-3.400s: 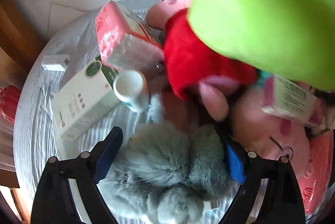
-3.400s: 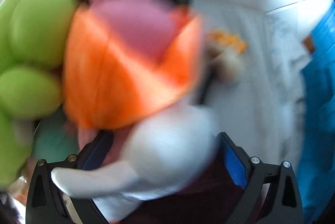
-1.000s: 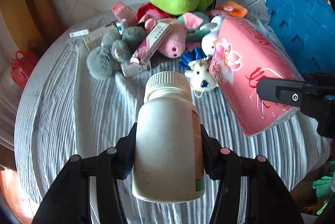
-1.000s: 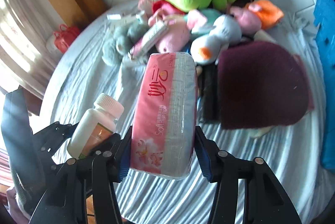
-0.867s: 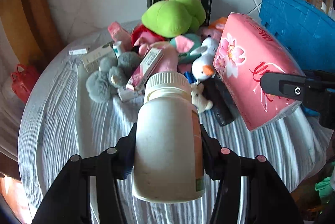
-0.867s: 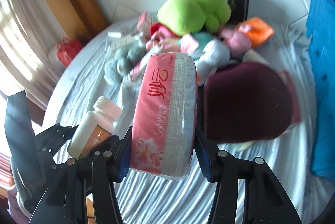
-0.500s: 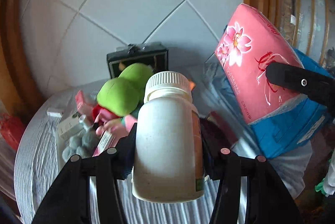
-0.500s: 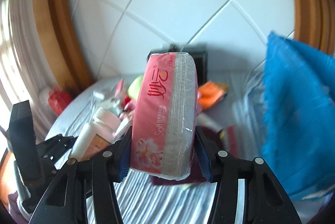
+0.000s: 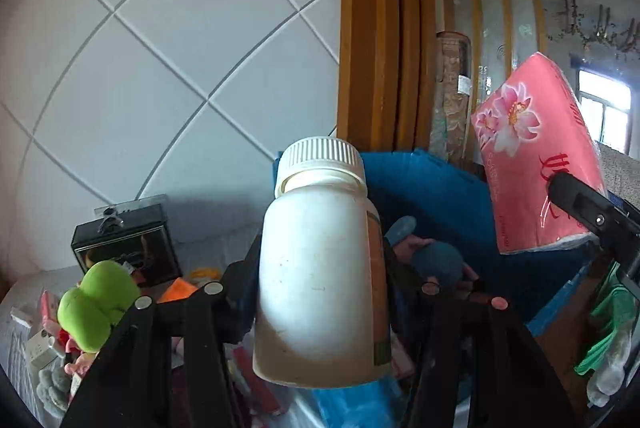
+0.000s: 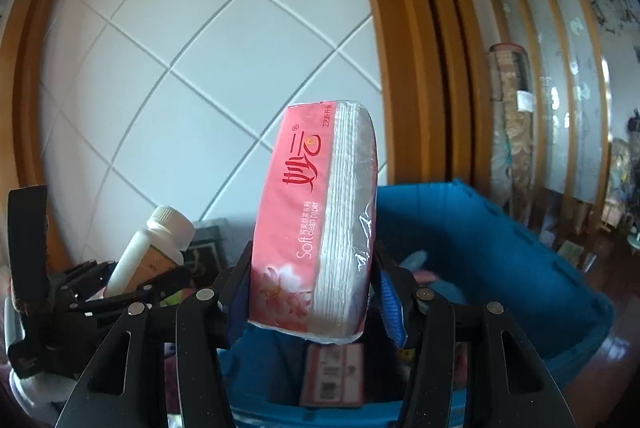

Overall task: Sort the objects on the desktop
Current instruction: 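Lift the pill bottle and tissue pack and carry them over the crate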

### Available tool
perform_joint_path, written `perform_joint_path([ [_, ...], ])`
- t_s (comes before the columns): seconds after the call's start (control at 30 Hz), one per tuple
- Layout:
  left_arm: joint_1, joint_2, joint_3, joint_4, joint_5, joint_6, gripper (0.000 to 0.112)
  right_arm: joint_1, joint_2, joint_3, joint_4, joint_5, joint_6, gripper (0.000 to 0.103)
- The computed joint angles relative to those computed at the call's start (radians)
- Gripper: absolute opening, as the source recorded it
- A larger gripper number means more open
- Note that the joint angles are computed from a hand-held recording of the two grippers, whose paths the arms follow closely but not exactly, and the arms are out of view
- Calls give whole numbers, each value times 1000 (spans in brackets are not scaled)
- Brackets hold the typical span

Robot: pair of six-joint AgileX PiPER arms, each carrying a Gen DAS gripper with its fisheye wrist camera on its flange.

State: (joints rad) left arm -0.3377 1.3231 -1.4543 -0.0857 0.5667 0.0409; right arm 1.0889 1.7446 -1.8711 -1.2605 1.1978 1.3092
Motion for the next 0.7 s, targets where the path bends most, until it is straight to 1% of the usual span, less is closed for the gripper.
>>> perform_joint_path([
  [0.1, -118, 54, -39, 190, -52, -204, 52, -4, -85, 134, -114, 4, 73, 53],
  [0.17, -163, 113, -90, 249, -38, -261, 52, -30, -120, 200, -160, -10, 112, 53],
  [0.23, -194, 160, -127, 286, -26, -297, 52, -57, -148, 234, -153, -20, 114, 53],
  [0.3, -216, 208, -180, 304, 6, -316, 52, -109, -172, 269, -118, -66, 112, 53],
  [0.37, -252, 262, -256, 360, 80, -354, 52, -168, -180, 289, -66, -116, 97, 53],
  [0.4, -259, 291, -297, 359, 115, -353, 52, -199, -186, 299, -36, -139, 79, 53],
  [0.43, -258, 314, -329, 345, 141, -340, 52, -210, -188, 302, -4, -135, 59, 53],
  [0.47, -257, 332, -352, 336, 163, -331, 52, -243, -179, 286, 45, -152, 21, 53],
  [0.53, -264, 384, -431, 329, 227, -320, 52, -286, -193, 296, 116, -189, -24, 53],
  [0.57, -264, 412, -481, 311, 267, -305, 52, -313, -186, 277, 170, -202, -70, 53],
  [0.6, -256, 449, -548, 266, 314, -274, 52, -341, -176, 253, 227, -217, -123, 53],
  [0.63, -246, 498, -644, 218, 385, -236, 52, -378, -164, 220, 307, -235, -198, 53],
  [0.7, -238, 619, -844, 206, 496, -220, 52, -464, -119, 119, 507, -256, -380, 53],
])
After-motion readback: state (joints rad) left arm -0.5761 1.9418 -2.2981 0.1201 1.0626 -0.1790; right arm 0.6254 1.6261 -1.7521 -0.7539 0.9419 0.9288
